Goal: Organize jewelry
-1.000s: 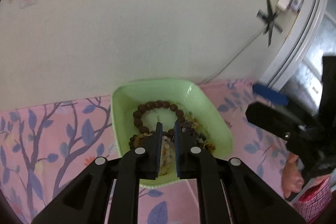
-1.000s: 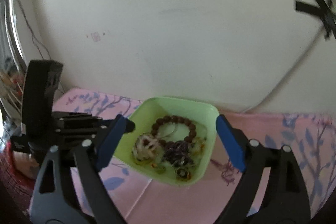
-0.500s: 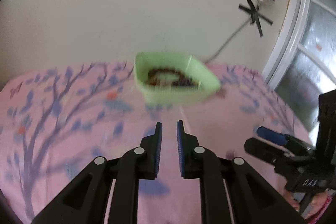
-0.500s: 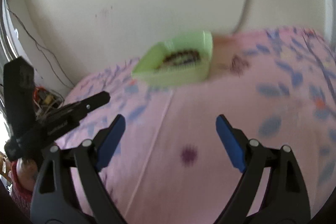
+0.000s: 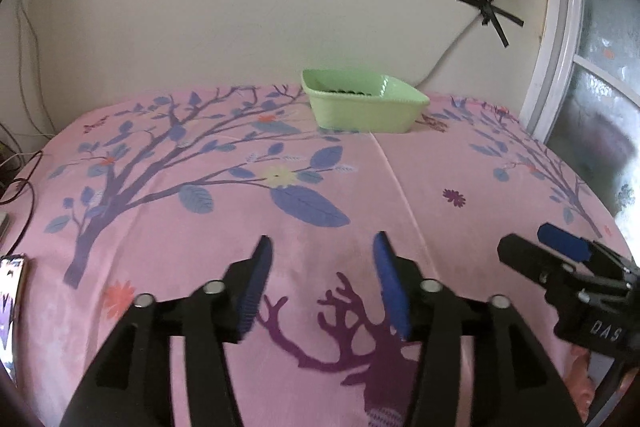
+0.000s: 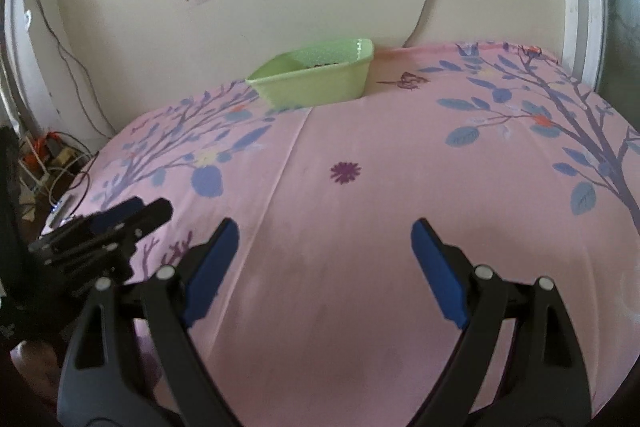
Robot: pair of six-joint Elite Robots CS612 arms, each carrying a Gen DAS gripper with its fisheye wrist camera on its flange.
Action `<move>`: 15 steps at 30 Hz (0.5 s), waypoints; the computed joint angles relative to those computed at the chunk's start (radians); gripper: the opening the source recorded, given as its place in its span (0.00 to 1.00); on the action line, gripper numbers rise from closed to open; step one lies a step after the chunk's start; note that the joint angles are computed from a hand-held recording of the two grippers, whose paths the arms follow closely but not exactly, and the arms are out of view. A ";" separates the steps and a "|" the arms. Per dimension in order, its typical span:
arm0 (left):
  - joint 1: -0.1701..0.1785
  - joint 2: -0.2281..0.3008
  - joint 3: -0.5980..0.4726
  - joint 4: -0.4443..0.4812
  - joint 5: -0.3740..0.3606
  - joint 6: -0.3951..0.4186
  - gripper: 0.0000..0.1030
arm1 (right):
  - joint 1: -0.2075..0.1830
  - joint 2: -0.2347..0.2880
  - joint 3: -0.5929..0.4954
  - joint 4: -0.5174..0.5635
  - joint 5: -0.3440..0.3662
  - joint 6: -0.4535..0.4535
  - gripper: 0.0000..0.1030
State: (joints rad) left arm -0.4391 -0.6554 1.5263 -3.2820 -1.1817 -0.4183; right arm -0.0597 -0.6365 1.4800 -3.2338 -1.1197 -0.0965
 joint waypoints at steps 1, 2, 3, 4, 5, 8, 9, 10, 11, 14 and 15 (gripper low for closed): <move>-0.002 -0.001 0.003 -0.004 0.012 -0.002 0.67 | 0.000 -0.002 0.006 -0.006 0.000 0.000 0.82; -0.006 -0.003 0.008 -0.010 0.033 -0.005 0.73 | 0.000 -0.003 0.012 -0.018 0.000 0.003 0.82; -0.009 -0.005 0.011 -0.016 0.046 -0.005 0.77 | -0.001 -0.005 0.017 -0.025 0.001 0.004 0.82; -0.010 -0.005 0.014 -0.022 0.052 -0.005 0.79 | -0.001 -0.006 0.022 -0.034 0.003 0.004 0.82; -0.011 -0.006 0.015 -0.025 0.055 -0.005 0.80 | -0.001 -0.007 0.027 -0.041 0.005 0.002 0.82; -0.014 -0.008 0.017 -0.011 0.065 -0.008 0.83 | -0.001 -0.007 0.028 -0.046 0.010 0.004 0.83; -0.014 -0.008 0.017 -0.007 0.066 -0.012 0.83 | -0.002 -0.007 0.030 -0.049 0.011 0.006 0.83; -0.014 -0.008 0.019 -0.009 0.068 -0.015 0.84 | -0.003 -0.008 0.031 -0.050 0.013 0.009 0.83; -0.014 -0.008 0.019 -0.010 0.069 -0.017 0.84 | -0.003 -0.008 0.031 -0.050 0.015 0.012 0.83; -0.015 -0.010 0.022 -0.009 0.079 -0.026 0.86 | -0.004 -0.008 0.031 -0.045 0.018 0.017 0.83; -0.015 -0.010 0.022 -0.006 0.080 -0.029 0.87 | -0.004 -0.008 0.031 -0.045 0.019 0.020 0.83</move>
State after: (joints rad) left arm -0.4543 -0.6653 1.5487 -3.2883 -1.1016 -0.4471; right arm -0.0641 -0.6443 1.5107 -3.2785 -1.1010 -0.0764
